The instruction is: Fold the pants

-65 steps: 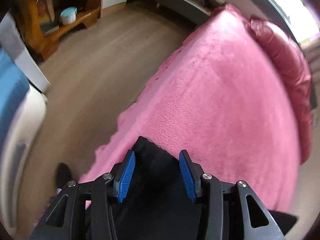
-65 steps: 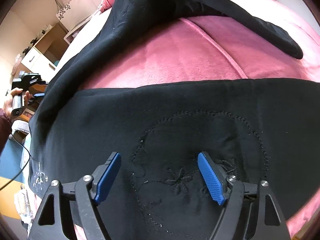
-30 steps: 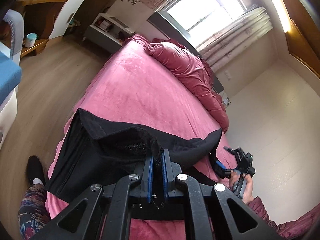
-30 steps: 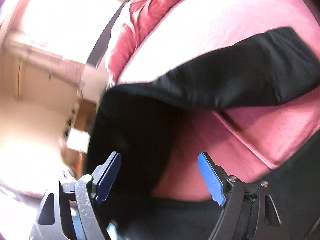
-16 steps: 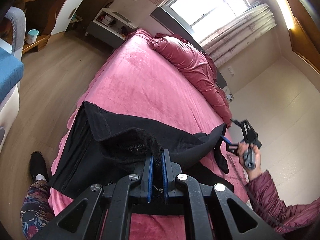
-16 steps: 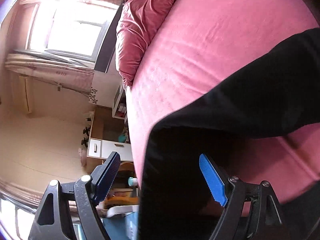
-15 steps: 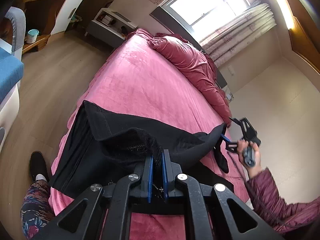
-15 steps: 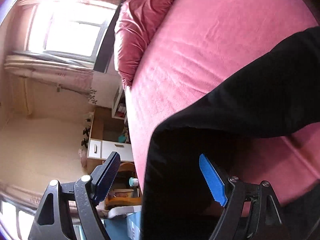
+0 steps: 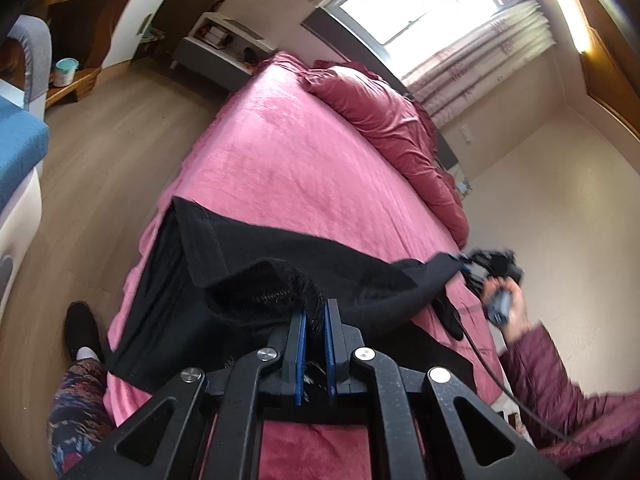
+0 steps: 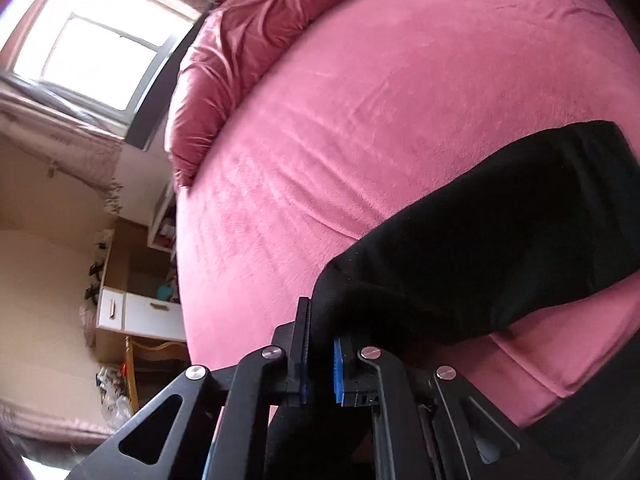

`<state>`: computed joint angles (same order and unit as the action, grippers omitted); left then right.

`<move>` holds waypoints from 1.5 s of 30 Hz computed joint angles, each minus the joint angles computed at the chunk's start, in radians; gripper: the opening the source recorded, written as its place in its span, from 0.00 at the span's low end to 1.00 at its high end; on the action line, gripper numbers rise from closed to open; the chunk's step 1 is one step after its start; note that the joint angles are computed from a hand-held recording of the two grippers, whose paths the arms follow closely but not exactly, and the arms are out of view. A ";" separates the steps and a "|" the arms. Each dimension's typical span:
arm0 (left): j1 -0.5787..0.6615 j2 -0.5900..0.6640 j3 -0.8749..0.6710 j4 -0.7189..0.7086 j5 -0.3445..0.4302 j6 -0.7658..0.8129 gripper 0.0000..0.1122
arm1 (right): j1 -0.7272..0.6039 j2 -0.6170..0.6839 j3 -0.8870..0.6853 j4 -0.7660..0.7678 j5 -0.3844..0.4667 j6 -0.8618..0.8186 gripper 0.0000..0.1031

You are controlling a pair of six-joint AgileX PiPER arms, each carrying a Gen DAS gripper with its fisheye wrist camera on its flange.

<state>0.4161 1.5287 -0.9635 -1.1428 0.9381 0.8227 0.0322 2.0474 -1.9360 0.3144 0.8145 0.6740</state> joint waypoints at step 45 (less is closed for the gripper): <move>0.176 0.154 0.061 0.039 -0.027 -0.204 0.32 | 0.021 -0.669 1.241 0.384 -0.286 -0.789 0.07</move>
